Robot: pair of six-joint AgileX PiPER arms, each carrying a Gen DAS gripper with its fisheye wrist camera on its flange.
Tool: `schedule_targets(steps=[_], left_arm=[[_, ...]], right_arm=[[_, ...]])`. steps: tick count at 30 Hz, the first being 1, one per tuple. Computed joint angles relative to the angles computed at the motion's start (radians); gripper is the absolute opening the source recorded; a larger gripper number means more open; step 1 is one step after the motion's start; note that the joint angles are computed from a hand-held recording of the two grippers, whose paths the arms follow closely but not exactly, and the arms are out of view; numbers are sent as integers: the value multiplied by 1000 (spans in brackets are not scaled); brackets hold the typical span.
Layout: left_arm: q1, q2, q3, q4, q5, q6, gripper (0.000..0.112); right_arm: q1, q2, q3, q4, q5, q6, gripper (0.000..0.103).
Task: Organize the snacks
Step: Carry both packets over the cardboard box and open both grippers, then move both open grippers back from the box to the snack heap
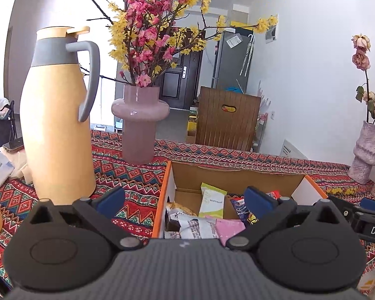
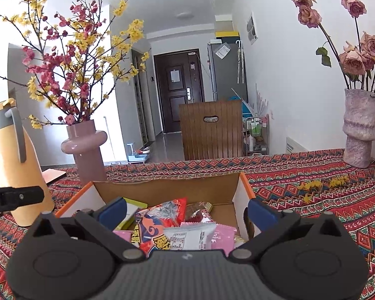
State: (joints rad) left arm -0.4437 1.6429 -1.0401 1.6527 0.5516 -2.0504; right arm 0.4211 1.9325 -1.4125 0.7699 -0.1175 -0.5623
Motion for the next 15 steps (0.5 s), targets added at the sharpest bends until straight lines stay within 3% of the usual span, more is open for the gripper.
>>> schedule_targets(steps=[15], left_arm=[[-7, -200, 272, -13, 22, -24, 103]], right_arm=[[71, -203, 281, 264, -64, -253, 103]])
